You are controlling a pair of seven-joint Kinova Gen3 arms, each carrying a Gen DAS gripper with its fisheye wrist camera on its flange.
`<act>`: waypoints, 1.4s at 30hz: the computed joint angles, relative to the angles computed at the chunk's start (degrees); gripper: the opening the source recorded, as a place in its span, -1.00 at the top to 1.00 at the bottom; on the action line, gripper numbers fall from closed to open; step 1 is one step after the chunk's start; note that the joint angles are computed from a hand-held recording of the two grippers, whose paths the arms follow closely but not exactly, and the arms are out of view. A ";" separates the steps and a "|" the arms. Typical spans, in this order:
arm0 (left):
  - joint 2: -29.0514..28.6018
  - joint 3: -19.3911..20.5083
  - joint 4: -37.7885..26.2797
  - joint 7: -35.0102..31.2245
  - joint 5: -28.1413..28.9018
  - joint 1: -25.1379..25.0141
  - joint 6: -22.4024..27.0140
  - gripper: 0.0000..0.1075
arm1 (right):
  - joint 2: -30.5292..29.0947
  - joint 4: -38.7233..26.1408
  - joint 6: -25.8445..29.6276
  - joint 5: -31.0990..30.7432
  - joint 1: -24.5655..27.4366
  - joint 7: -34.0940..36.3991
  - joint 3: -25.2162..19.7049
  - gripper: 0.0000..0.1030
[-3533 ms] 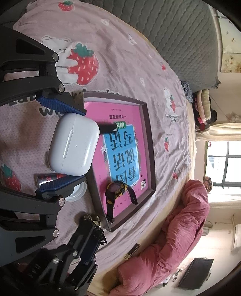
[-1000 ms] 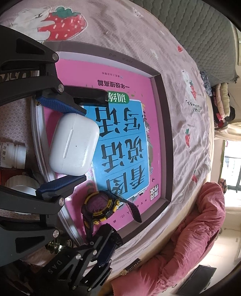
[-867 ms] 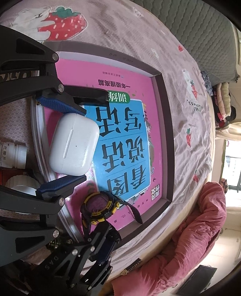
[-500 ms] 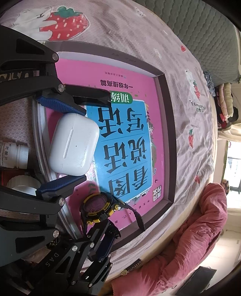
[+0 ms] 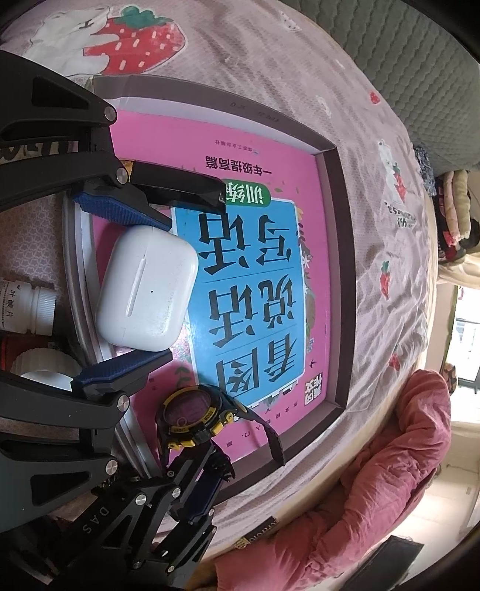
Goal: Organize rigid objects
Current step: 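Lower the case onto the workbook and open the left tool while the right tool releases the clip there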
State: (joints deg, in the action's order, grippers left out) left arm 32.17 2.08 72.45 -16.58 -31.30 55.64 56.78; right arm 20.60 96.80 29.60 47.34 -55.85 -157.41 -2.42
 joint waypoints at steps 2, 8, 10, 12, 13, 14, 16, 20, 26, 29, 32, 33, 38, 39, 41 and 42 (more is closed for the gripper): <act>-0.01 -0.01 0.01 0.06 -0.02 -0.01 -0.06 -0.20 | -0.02 0.09 -0.06 0.30 -0.17 -0.34 0.11 0.43; 0.10 0.02 -0.17 -0.06 0.06 -0.06 -0.08 -0.20 | -0.16 0.49 -0.01 1.73 -0.80 -1.71 0.43 0.43; 0.17 0.02 -0.27 -0.03 0.15 -0.10 -0.04 -0.20 | -0.17 0.56 0.13 2.49 -1.00 -2.32 0.44 0.43; 0.21 0.03 -0.38 -0.13 0.23 -0.16 0.02 -0.20 | -0.29 0.81 0.08 3.22 -1.08 -2.96 0.42 0.43; 0.23 0.03 -0.47 -0.14 0.30 -0.18 0.11 -0.20 | -0.33 0.91 0.12 3.81 -1.29 -3.61 0.53 0.42; 0.28 0.06 -0.59 -0.24 0.37 -0.21 0.27 -0.20 | -0.42 1.11 0.10 4.45 -1.44 -4.31 0.62 0.41; 0.34 0.10 -0.81 -0.42 0.54 -0.26 0.52 -0.20 | -0.66 1.53 -0.17 5.95 -1.68 -6.01 0.81 0.30; 0.25 -0.02 -0.83 -0.51 0.29 -0.02 0.82 -0.20 | -1.57 3.10 -2.30 8.89 -1.26 -9.64 0.82 0.09; 0.12 0.06 -1.04 -0.57 0.01 0.28 1.43 -0.20 | -2.46 4.64 -1.94 15.87 -1.73 -16.72 0.47 0.05; -0.01 0.12 -0.98 -0.58 -0.12 0.39 1.58 -0.20 | -3.03 5.75 -1.89 19.79 -1.29 -20.73 -0.33 0.05; -0.14 0.15 -1.00 -0.49 -0.41 0.70 1.98 -0.20 | -3.05 6.06 -1.08 22.12 -0.33 -23.02 -1.84 0.05; -0.13 0.13 -1.13 -0.51 -0.63 0.91 2.36 -0.20 | -3.07 6.12 -1.02 22.30 0.19 -23.12 -2.44 0.04; -0.50 0.35 -1.22 -0.43 -1.12 1.36 3.13 -0.20 | -3.19 6.43 -0.18 23.17 1.00 -23.11 -4.10 -0.04; -0.50 0.38 -1.31 -0.44 -1.24 1.45 3.36 -0.20 | -3.28 6.56 -0.01 23.95 0.92 -23.75 -4.23 -0.05; -0.46 0.44 -1.59 -0.40 -1.42 1.65 3.93 -0.20 | -3.65 7.19 0.40 26.05 0.71 -25.63 -4.57 -0.05; -0.44 0.44 -1.84 -0.41 -1.55 1.82 4.43 -0.20 | -3.93 7.61 0.56 27.33 0.68 -26.72 -4.85 -0.05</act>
